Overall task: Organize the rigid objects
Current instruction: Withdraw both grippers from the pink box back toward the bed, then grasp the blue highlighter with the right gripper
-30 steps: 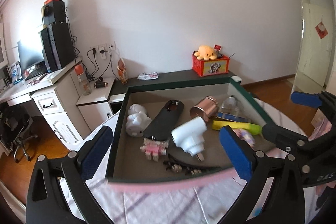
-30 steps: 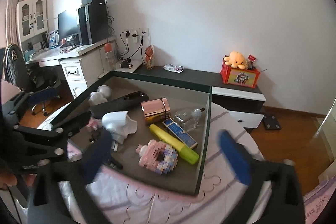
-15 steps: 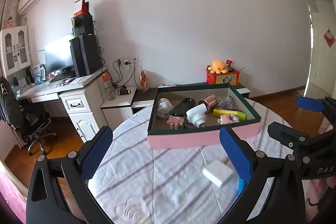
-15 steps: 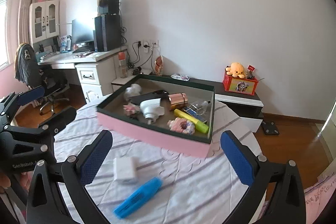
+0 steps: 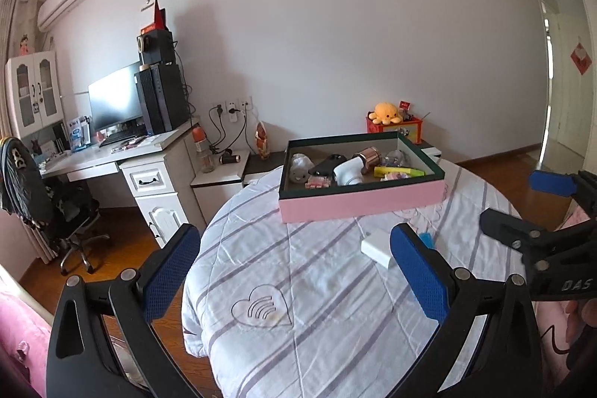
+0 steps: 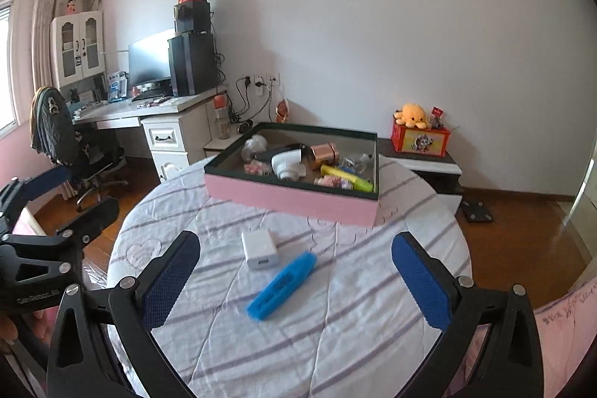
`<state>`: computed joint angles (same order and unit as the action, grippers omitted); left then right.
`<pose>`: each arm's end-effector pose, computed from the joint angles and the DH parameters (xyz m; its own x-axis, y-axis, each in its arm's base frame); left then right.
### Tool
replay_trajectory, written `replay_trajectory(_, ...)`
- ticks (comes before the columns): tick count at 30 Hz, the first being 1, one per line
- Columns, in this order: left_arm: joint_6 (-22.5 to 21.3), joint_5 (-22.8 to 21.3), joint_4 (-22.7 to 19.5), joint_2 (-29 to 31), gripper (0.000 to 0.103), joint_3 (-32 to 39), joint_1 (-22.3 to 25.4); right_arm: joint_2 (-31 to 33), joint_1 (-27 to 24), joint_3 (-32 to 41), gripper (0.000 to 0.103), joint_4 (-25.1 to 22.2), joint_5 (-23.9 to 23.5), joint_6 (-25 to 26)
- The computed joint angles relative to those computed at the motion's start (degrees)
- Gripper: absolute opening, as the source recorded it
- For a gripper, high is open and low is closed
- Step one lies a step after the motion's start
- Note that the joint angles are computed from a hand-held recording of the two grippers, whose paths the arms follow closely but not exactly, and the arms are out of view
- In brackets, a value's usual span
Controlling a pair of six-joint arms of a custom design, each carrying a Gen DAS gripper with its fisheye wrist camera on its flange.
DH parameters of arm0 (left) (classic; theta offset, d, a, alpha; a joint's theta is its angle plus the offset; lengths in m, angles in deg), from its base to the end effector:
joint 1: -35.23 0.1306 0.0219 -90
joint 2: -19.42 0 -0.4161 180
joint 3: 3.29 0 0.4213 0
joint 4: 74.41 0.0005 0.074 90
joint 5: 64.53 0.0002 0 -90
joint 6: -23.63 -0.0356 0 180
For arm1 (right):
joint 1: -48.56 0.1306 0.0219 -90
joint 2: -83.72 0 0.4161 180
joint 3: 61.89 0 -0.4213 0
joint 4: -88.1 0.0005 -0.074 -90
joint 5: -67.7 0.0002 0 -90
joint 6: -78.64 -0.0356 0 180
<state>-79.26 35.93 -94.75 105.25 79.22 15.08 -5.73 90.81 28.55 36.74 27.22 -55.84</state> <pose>0.4783 -0.1829 0.4773 -0.2569 0.3279 -0.9091 0.5664 0.8133 0.1333 0.3942 0.3208 0.4698 -0.4732 0.1846 -0.8614 0.3445 0.9387 0.0119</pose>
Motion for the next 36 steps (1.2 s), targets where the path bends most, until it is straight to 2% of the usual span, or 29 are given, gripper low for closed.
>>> replay_trajectory(7, -0.9, 0.5, -1.0, -0.6, 0.103, -0.6, 0.5, 3.5, -0.9, 0.9, 0.103, -2.7, -3.4, -2.3)
replay_trajectory(9, -1.3, -0.1, -1.2, -0.5, 0.103, -0.7, 0.5, 4.9, -1.9, 1.2, 0.103, -3.4, -5.7, -3.2)
replay_trajectory(13, -2.0, -0.7, -2.2, 0.8, 0.103, -0.2, 0.8, 6.0, -3.7, -0.3, 0.103, -1.9, -10.3, -4.5)
replay_trajectory(16, -2.1, -1.2, -3.2, 1.9, 0.103, 0.5, 0.9, 7.8, -4.8, -0.1, 0.103, -3.2, -11.8, -5.1)
replay_trajectory(20, -2.4, -1.6, -4.4, 3.3, 0.103, 1.2, 0.9, 8.7, -5.8, -0.3, 0.103, -6.0, -10.5, -6.3)
replay_trajectory(25, -2.8, -1.7, -5.2, 4.9, 0.103, 1.9, 0.6, 8.7, -7.4, -0.1, 0.103, -13.2, -6.4, -11.5)
replay_trajectory(26, -2.7, -1.8, -5.2, 5.1, 0.103, 1.9, 0.5, 8.7, -7.5, 0.2, 0.103, -13.5, -6.3, -11.1)
replay_trajectory(29, -2.6, -1.9, -5.7, 6.1, 0.103, 2.6, 0.1, 7.5, -7.5, -1.1, 0.103, -7.7, -9.5, -7.7)
replay_trajectory(32, -2.9, -2.1, -6.4, 6.8, 0.103, 3.0, -0.3, 8.6, -7.4, -0.2, 0.103, -5.2, -12.1, -5.1)
replay_trajectory(36, -3.5, -2.1, -6.7, 7.1, 0.103, 3.0, -0.5, 11.7, -7.4, 2.3, 0.103, -8.2, -13.1, -3.0)
